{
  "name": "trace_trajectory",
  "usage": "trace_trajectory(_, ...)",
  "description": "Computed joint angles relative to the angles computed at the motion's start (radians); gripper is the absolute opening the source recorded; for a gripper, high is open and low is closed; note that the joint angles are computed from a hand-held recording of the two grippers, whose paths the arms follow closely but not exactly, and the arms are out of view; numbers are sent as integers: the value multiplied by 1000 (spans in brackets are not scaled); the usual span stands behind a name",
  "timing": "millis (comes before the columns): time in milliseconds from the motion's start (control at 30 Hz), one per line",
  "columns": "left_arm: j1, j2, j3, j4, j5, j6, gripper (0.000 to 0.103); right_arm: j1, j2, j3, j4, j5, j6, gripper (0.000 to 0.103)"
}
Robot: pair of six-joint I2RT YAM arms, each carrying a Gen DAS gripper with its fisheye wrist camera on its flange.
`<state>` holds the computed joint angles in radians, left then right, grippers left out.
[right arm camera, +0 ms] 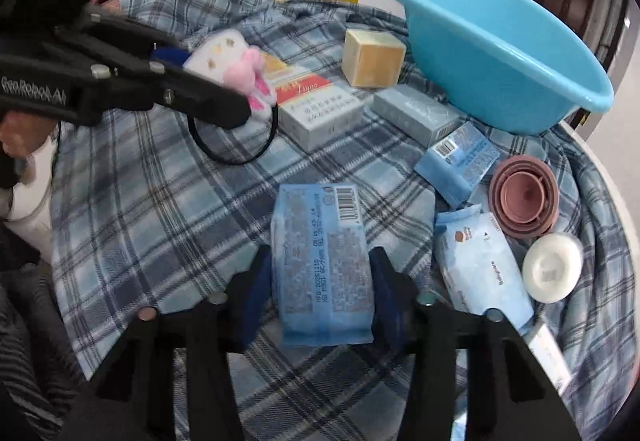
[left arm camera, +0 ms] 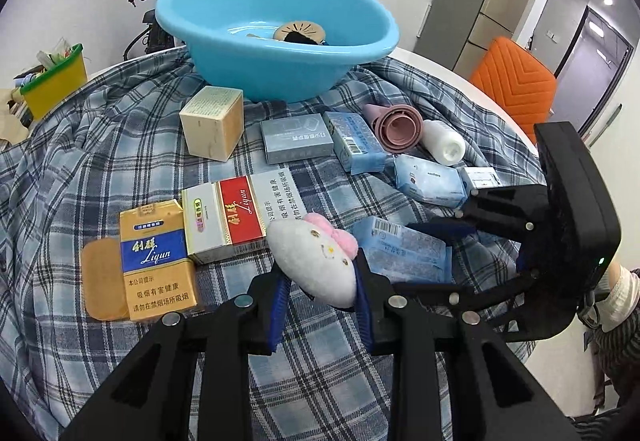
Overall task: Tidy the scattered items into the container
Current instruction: 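Lift the blue packet with the right gripper while the left carries the plush toy toward the basin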
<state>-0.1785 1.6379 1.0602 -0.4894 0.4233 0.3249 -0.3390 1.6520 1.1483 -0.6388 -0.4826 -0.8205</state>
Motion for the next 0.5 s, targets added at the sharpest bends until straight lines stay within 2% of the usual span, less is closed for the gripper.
trace_trajectory(133, -7, 0, -5, 3, 1, -1, 31, -4, 12, 19, -28, -8, -1, 41)
trace_trajectory(200, -10, 0, -5, 3, 3, -2, 31, 11, 3, 3, 14, 22, 27, 55)
trace_trajectory(267, -11, -2, -7, 4, 5, -4, 31, 17, 7, 4, 34, 11, 51, 60)
trace_trajectory(400, -11, -6, -10, 2, 3, -2, 31, 41, 34, 33, 30, -4, 84, 60)
trace_trajectory(433, -9, -6, -11, 1, 4, 0, 31, 49, 40, 35, 30, 5, 84, 58)
trace_trajectory(467, -6, -8, -13, 1, 4, 1, 31, 56, 46, 35, 30, 18, 81, 42)
trace_trajectory(500, -4, -9, -14, 1, 5, 1, 31, 57, 37, 20, 53, 19, 85, 37)
